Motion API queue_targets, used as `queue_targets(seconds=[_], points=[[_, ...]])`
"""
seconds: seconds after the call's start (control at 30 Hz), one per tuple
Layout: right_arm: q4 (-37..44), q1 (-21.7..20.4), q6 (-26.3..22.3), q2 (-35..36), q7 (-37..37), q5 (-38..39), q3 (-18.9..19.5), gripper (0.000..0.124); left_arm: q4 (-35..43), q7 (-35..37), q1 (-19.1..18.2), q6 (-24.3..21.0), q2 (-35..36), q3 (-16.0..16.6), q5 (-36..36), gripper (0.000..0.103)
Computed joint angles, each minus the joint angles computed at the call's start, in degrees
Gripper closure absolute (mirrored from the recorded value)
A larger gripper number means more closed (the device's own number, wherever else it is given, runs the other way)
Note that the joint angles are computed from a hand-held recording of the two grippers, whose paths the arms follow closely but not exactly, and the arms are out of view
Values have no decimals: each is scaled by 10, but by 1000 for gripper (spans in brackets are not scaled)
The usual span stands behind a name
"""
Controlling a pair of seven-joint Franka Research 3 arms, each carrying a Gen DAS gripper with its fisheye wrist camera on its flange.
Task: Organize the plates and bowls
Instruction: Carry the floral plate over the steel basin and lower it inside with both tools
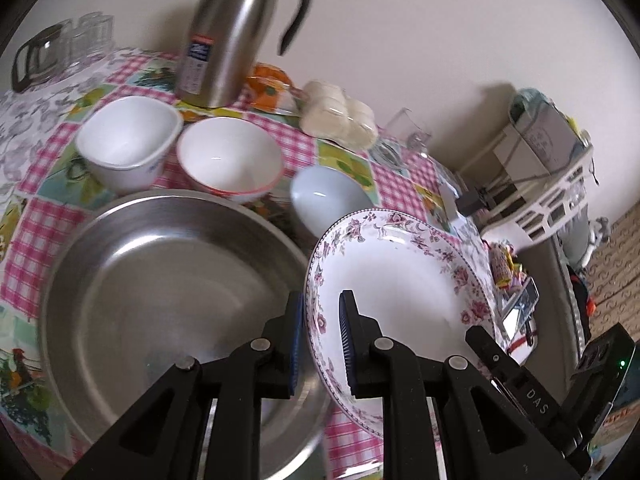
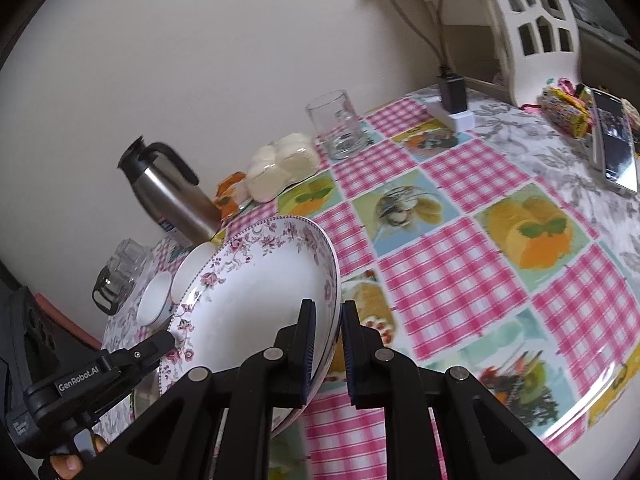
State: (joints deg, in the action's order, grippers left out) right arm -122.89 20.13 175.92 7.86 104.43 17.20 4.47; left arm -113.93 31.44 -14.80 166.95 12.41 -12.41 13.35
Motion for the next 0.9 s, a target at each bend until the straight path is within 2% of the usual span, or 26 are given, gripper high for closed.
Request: queue_targets(seconds=[0.2, 0.43, 0.73, 0.9], points=[[29, 26, -12, 23, 25, -29, -2, 109, -51, 21, 30, 21, -33, -6, -48, 85], [63, 52, -29, 48, 41, -53, -4, 109, -85, 27, 45, 16, -59, 2, -71, 85], [100, 64, -47, 78, 35, -45, 11, 109, -130, 37, 61, 11, -92, 11, -105, 85], [116, 81, -62, 91, 42, -60, 4, 108, -143, 34, 65, -4, -102, 16, -110, 85]])
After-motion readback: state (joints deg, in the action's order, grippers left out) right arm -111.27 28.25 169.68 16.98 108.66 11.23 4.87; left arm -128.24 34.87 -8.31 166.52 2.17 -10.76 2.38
